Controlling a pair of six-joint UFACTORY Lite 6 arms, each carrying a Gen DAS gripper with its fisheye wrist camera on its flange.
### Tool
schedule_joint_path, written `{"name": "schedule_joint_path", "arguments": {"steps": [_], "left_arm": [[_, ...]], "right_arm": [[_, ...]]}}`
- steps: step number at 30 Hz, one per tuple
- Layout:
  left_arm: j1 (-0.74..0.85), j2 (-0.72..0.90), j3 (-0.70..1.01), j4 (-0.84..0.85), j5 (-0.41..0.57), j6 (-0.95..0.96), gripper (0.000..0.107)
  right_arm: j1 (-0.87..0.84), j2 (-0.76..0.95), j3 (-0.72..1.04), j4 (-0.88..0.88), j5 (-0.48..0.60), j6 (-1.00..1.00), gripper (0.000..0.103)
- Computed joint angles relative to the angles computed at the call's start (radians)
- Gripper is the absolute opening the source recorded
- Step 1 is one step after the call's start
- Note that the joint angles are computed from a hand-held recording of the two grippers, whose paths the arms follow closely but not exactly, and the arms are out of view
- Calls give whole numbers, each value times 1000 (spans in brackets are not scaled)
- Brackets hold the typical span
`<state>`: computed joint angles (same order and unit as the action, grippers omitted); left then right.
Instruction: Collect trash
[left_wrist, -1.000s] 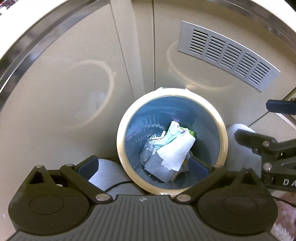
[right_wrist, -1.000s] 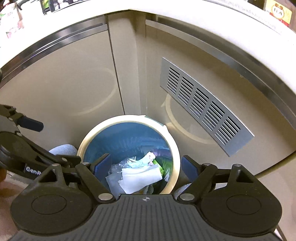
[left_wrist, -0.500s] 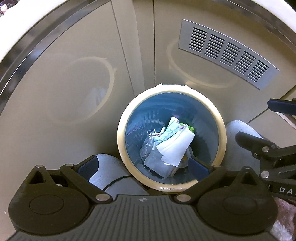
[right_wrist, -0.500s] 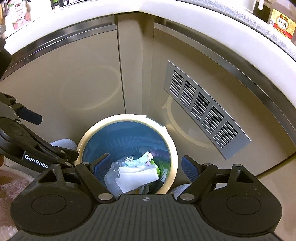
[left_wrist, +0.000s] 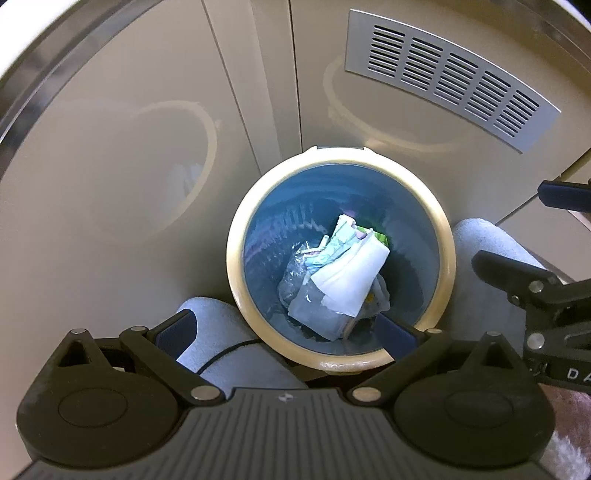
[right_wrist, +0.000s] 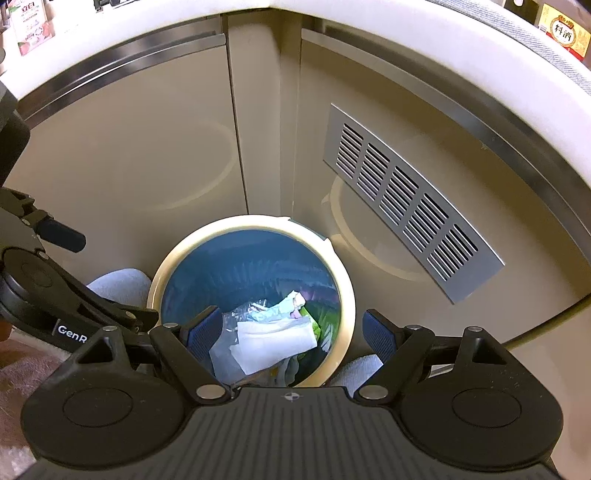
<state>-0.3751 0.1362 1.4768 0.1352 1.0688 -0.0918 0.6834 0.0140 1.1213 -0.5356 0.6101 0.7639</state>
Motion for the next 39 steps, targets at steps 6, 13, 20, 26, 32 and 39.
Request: {"name": "schedule_joint_path", "arguments": {"steps": [6, 13, 20, 26, 32, 39], "left_arm": [[32, 32, 11, -52, 20, 17, 103], [29, 40, 10, -52, 28, 14, 103], [25, 39, 8, -40, 25, 12, 103], [18, 35, 6, -29, 23, 3, 103], [19, 35, 3, -27, 21, 2, 103], [21, 34, 2, -26, 19, 6, 103]], "right_arm": [[-9, 18, 8, 18, 1, -22, 85], [-9, 37, 18, 22, -1, -39, 85], [-7, 41, 19, 19, -1, -36, 85], [-7, 44, 23, 22, 1, -38, 85], [-4, 47, 25, 21, 2, -33, 85], [-5, 48, 26, 20, 1, -33, 85]]}}
